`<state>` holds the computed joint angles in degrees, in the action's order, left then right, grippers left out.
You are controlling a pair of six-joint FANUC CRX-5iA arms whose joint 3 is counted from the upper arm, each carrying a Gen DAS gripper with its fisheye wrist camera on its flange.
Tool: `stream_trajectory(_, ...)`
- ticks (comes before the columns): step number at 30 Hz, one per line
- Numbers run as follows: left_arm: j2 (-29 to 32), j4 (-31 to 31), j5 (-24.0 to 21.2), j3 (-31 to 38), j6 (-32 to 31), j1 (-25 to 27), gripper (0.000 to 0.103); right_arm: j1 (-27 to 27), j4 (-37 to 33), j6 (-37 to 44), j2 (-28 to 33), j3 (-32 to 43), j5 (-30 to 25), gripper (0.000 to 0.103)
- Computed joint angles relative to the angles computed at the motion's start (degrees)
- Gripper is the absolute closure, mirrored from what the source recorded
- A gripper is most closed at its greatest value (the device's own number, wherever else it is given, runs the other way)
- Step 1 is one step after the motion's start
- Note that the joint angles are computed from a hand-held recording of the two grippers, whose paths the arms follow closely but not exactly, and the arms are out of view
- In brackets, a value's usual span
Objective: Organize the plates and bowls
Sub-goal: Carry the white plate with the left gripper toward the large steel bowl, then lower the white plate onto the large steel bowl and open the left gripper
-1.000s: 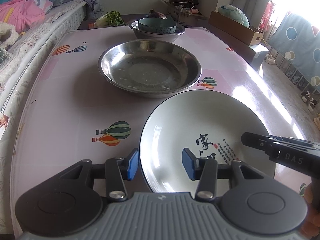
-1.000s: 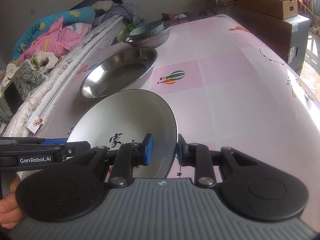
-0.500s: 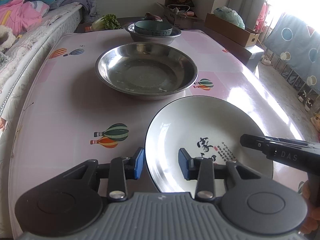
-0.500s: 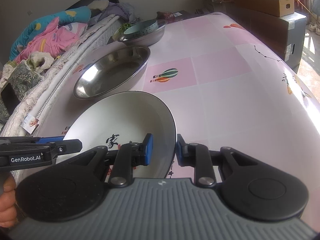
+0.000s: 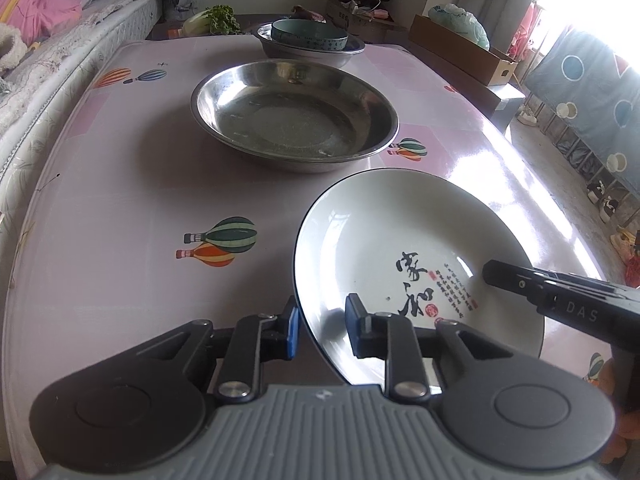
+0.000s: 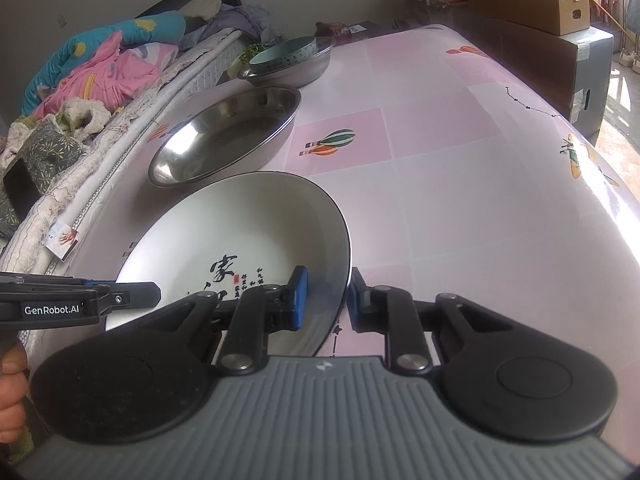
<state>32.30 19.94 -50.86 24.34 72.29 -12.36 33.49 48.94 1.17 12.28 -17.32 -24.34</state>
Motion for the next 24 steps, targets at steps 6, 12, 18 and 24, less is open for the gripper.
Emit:
stream_trajectory(6, -0.79, -0.05, 2.20, -1.61, -0.25, -0.29, 0.077, 0.14, 4.14, -2.56, -0.11, -1.06, -0.32, 0.082)
stream_trajectory(12, -0.96, -0.48, 2.21, -1.44, 0.72, -0.41, 0.078, 0.31, 3.89, -3.15, -0.20, -0.93, -0.80, 0.082)
stream_trajectory(18, -1.70, 0.95, 3.72, -2.46, -0.29, -0.55, 0.078, 0.47, 4.49, -4.21, -0.65, -0.86, -2.05, 0.082)
stream_trajectory(24, -2.41, 2.63, 5.14, -3.55, -1.87, -0.74, 0.078, 0.33, 7.14, -6.52, -1.64, -1.68, -2.67, 0.082)
